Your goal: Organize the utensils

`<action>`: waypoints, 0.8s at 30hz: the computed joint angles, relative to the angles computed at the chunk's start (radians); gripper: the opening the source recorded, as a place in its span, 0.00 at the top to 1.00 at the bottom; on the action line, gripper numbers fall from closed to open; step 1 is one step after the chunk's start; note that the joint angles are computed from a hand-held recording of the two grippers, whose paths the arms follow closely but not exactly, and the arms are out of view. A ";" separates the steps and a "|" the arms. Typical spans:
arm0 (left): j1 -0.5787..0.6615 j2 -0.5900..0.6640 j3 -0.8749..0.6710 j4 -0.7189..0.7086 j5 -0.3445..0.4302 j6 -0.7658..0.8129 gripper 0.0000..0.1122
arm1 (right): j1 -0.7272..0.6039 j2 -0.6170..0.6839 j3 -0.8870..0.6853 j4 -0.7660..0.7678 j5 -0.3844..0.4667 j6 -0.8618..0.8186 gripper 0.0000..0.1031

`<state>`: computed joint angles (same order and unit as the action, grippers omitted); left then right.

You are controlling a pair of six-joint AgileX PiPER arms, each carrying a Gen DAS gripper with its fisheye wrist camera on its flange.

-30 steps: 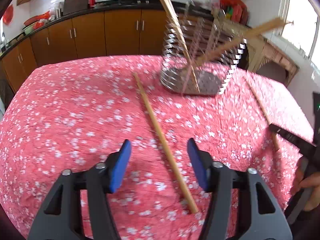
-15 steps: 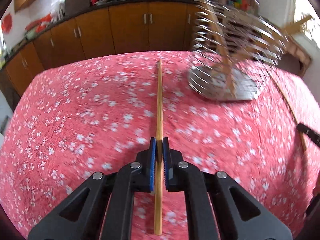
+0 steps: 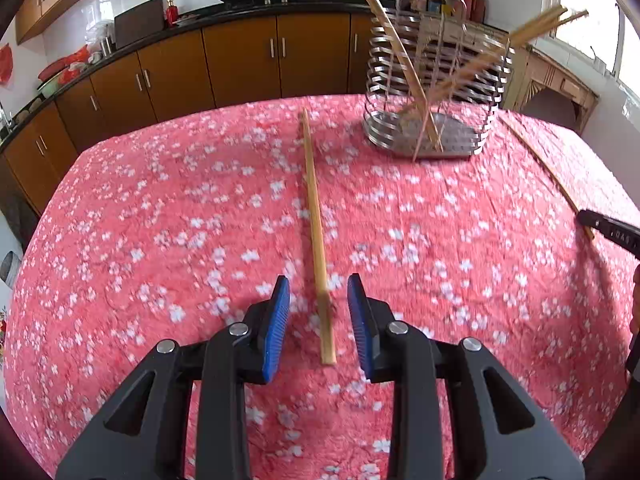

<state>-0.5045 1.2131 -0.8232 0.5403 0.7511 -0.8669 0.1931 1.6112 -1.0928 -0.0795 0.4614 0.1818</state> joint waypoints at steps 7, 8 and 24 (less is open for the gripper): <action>-0.025 0.006 0.004 0.029 0.055 -0.060 0.56 | 0.007 -0.008 0.007 -0.003 0.002 0.004 0.83; -0.011 0.000 0.007 0.013 0.043 -0.047 0.55 | 0.013 -0.003 0.006 -0.023 0.001 0.022 0.83; -0.006 0.009 0.002 0.004 0.035 -0.030 0.48 | 0.035 0.005 -0.003 -0.096 0.009 0.083 0.82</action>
<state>-0.5107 1.2224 -0.8211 0.5439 0.7862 -0.8971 0.2283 1.6160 -1.0962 -0.1756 0.4705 0.2647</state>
